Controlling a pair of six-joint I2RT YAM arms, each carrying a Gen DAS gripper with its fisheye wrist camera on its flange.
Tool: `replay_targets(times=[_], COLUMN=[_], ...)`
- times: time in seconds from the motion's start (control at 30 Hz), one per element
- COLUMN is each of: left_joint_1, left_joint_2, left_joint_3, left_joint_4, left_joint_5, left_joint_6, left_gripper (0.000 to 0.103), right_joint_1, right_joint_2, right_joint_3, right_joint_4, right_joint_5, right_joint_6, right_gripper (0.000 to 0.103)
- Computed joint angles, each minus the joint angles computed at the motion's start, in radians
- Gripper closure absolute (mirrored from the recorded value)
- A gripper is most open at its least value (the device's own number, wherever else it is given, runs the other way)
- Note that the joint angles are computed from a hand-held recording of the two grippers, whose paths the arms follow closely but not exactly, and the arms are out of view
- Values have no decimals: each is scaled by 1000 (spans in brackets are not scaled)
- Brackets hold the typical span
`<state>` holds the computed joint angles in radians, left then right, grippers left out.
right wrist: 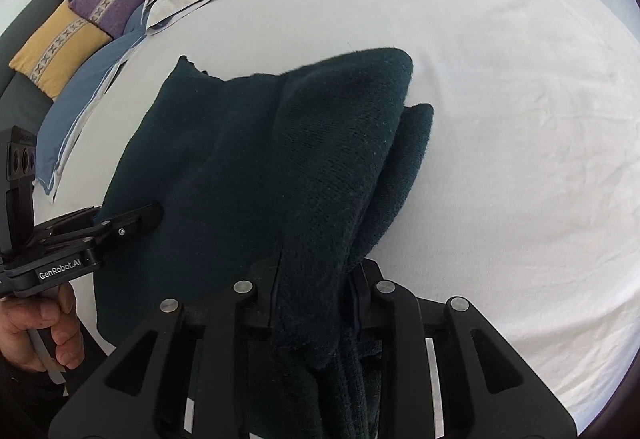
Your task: Fold small clothes
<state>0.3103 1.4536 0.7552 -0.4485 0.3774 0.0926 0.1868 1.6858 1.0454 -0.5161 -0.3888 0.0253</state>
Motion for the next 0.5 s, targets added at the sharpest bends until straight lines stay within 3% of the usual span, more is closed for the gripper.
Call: replay_targets(times=[0.13, 0.3, 0.4, 0.5], left_joint_1=[10, 43, 59, 76], left_joint_2=[-1, -12, -59, -88], left_joint_3=[-30, -48, -75, -96], left_joint_4=[44, 55, 48, 44], left_joint_5=[21, 61, 60, 70], left_joint_6=[-4, -11, -15, -27], left_gripper=[38, 35, 35, 35], right_joint_1=[-66, -157, -209, -343], right_joint_2=[60, 51, -77, -270], right_joint_3=[-7, -38, -107, -162], right_joint_4=[59, 36, 39, -50], right_joint_5=[-113, -198, -201, -267], right_joint_6=[-17, -26, -8, -87], right_gripper=[73, 63, 63, 62])
